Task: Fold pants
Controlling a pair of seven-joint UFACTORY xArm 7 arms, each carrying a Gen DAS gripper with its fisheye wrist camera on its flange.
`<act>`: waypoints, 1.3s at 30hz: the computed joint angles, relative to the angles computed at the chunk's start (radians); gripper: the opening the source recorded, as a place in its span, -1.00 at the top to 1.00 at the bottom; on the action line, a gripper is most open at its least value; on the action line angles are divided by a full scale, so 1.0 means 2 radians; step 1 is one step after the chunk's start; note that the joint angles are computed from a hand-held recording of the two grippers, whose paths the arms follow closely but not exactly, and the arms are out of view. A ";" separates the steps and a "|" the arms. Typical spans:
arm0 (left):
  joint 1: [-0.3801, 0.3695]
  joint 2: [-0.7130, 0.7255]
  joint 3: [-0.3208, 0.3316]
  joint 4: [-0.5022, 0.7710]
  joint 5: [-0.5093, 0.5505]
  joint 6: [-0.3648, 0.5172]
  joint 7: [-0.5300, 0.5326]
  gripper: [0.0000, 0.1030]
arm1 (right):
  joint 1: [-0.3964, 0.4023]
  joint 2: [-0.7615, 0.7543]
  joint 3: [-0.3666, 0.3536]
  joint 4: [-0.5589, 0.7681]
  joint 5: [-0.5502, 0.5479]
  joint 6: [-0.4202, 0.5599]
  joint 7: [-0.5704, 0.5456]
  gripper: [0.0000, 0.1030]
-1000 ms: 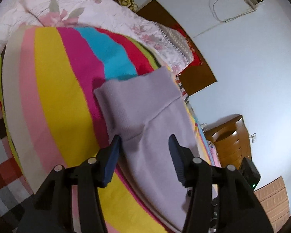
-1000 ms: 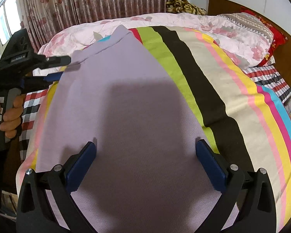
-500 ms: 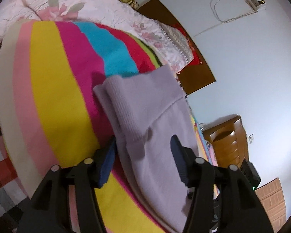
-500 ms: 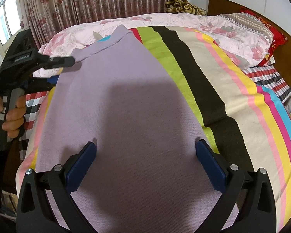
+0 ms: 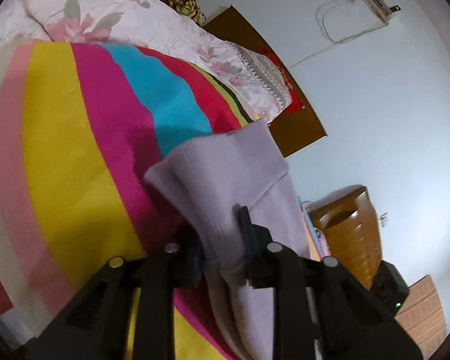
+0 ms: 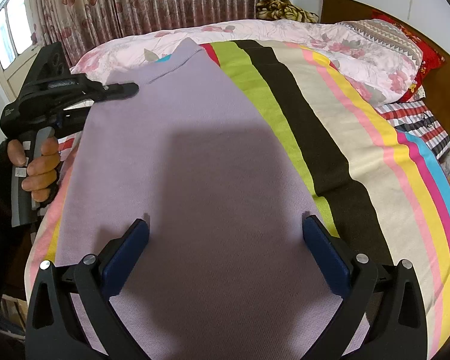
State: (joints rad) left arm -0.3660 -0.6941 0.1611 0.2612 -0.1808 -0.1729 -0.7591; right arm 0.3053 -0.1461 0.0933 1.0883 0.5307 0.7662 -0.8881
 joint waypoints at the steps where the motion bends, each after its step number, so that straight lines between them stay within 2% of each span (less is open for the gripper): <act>1: 0.023 -0.007 -0.028 0.001 -0.004 0.006 -0.008 0.66 | -0.003 -0.006 0.002 -0.002 -0.012 0.000 0.013 -0.91; 2: 0.052 -0.020 -0.062 0.006 -0.002 0.019 -0.014 0.67 | -0.004 -0.011 0.007 -0.006 -0.032 -0.004 0.035 -0.91; 3: 0.067 -0.031 -0.082 0.010 0.002 0.031 -0.014 0.67 | -0.012 -0.029 0.012 -0.015 -0.046 0.001 0.059 -0.91; 4: 0.096 -0.051 -0.118 0.024 0.014 0.060 -0.011 0.67 | -0.001 -0.049 -0.003 -0.024 -0.040 0.014 0.062 -0.91; 5: 0.113 -0.061 -0.140 0.036 0.025 0.081 -0.010 0.67 | 0.001 -0.071 -0.012 -0.036 -0.016 0.031 0.044 -0.91; 6: 0.123 -0.069 -0.154 0.050 0.037 0.100 -0.005 0.67 | 0.005 -0.096 -0.024 -0.051 0.002 0.047 0.030 -0.91; 8: 0.135 -0.073 -0.176 0.081 0.059 0.129 0.004 0.67 | 0.001 -0.136 -0.024 -0.087 -0.010 0.049 0.039 -0.91; 11: 0.144 -0.068 -0.198 0.113 0.075 0.140 -0.001 0.67 | 0.000 -0.164 -0.012 -0.131 -0.051 0.046 0.054 -0.91; 13: 0.154 -0.066 -0.215 0.131 0.085 0.148 -0.007 0.67 | 0.013 -0.188 -0.021 -0.168 -0.039 0.013 0.051 -0.91; 17: 0.162 -0.070 -0.238 0.160 0.108 0.173 -0.015 0.67 | 0.023 -0.192 -0.041 -0.160 -0.042 0.046 0.051 -0.91; 20: 0.164 -0.064 -0.255 0.190 0.128 0.194 -0.014 0.67 | 0.016 -0.187 -0.055 -0.152 -0.022 0.022 0.059 -0.91; 23: 0.164 -0.053 -0.273 0.222 0.145 0.206 -0.014 0.67 | -0.010 -0.130 -0.056 -0.126 -0.017 0.010 0.104 -0.92; 24: 0.163 -0.048 -0.278 0.233 0.150 0.209 -0.013 0.67 | 0.001 -0.129 -0.065 -0.131 -0.011 -0.008 0.091 -0.92; 27: 0.164 -0.032 -0.303 0.272 0.169 0.218 -0.014 0.67 | -0.017 -0.121 -0.034 -0.124 -0.057 -0.004 0.095 -0.91; 30: 0.161 -0.016 -0.323 0.302 0.181 0.219 -0.021 0.67 | -0.014 -0.135 -0.065 -0.127 -0.017 -0.006 0.086 -0.91; 33: 0.164 0.020 -0.364 0.346 0.200 0.219 -0.030 0.67 | -0.027 -0.176 -0.127 -0.141 0.071 -0.009 0.087 -0.91; 36: 0.187 0.075 -0.442 0.399 0.243 0.224 -0.047 0.66 | -0.056 -0.229 -0.234 -0.160 0.183 0.036 0.080 -0.91; 38: 0.212 0.143 -0.520 0.444 0.290 0.225 -0.063 0.66 | -0.086 -0.233 -0.276 -0.157 0.207 0.068 0.087 -0.91; 39: 0.231 0.189 -0.572 0.472 0.342 0.244 -0.085 0.65 | -0.113 -0.235 -0.290 -0.158 0.204 0.073 0.098 -0.92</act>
